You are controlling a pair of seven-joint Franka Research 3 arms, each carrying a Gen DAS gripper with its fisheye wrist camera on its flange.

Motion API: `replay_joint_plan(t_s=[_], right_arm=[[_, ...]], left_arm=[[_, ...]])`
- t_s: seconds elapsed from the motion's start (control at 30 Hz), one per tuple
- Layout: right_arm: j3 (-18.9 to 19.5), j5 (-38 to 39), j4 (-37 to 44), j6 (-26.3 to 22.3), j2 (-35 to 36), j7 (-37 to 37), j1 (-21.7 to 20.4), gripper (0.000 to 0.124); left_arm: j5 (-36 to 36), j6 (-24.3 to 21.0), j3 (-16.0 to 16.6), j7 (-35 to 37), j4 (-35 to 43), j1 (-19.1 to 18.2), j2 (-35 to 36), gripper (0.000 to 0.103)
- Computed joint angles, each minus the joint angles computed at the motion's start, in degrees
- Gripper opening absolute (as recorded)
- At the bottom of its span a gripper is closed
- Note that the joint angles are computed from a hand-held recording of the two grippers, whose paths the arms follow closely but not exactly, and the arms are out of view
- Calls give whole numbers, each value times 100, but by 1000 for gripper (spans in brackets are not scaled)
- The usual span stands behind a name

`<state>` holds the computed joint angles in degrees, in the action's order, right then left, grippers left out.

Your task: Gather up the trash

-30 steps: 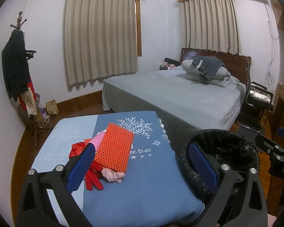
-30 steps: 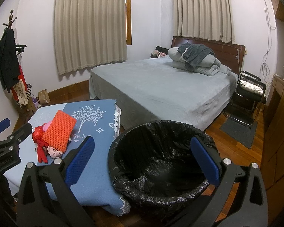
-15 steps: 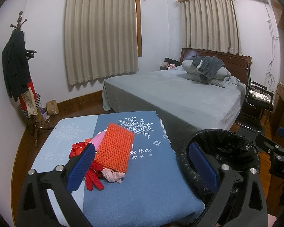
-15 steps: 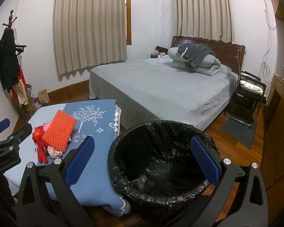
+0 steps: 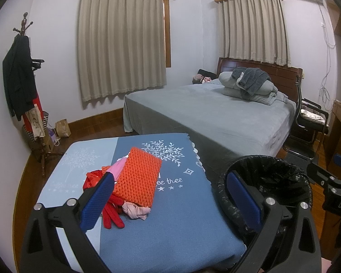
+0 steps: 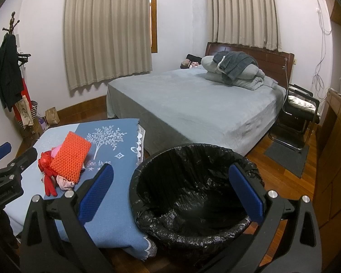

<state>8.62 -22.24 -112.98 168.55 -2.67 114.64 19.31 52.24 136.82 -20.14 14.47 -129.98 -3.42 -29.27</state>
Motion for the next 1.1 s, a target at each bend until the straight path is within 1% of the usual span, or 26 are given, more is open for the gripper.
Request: replay_joint_plan(t_s=[0.13,0.23,0.27,0.33,0.4,0.47,0.5,0.6,0.67,0.77,0.87,0.93,1.1], right_arm=[[-3,27,24,-8,23,-34,16,98],[-5,-6,-23,74,72,-25,28,98],[47,-200,51,56,157,185,61,98],[12,-354,101,157,299,290,144,98],[-97,-745,254,288,615,623,293,98],[-195,-749,404,335,837,615,478,98],[-174,-475,556,266,932,344,505,98],[-186,-102,886,284,1303,1,701,98],[-181,107,1185,304,1605,-258,839,98],[-92,506,1764,193,2105,-758,979,98],[31,957,2389,-59,2592,-1240,1080,98],[40,1173,2755,-234,2862,-1486,1169,97],[-66,1540,3823,-881,3608,-1954,1552,86]], left_arm=[[11,4,5,-15,-24,2,-11,97],[36,33,43,-73,-126,38,-74,97],[41,55,67,-84,-171,53,-105,97],[77,63,106,-103,-279,116,-172,97],[180,21,109,-181,-412,225,-230,97],[190,45,207,-178,-543,282,-284,97],[184,50,255,-182,-627,318,-325,97],[304,-32,269,-281,-823,489,-442,97],[419,19,335,-340,-983,592,-525,97],[526,108,442,-436,-1149,736,-614,97],[620,289,581,-504,-1321,904,-687,97],[645,364,630,-514,-1387,1014,-655,97],[676,532,747,-501,-1503,1229,-566,97]])
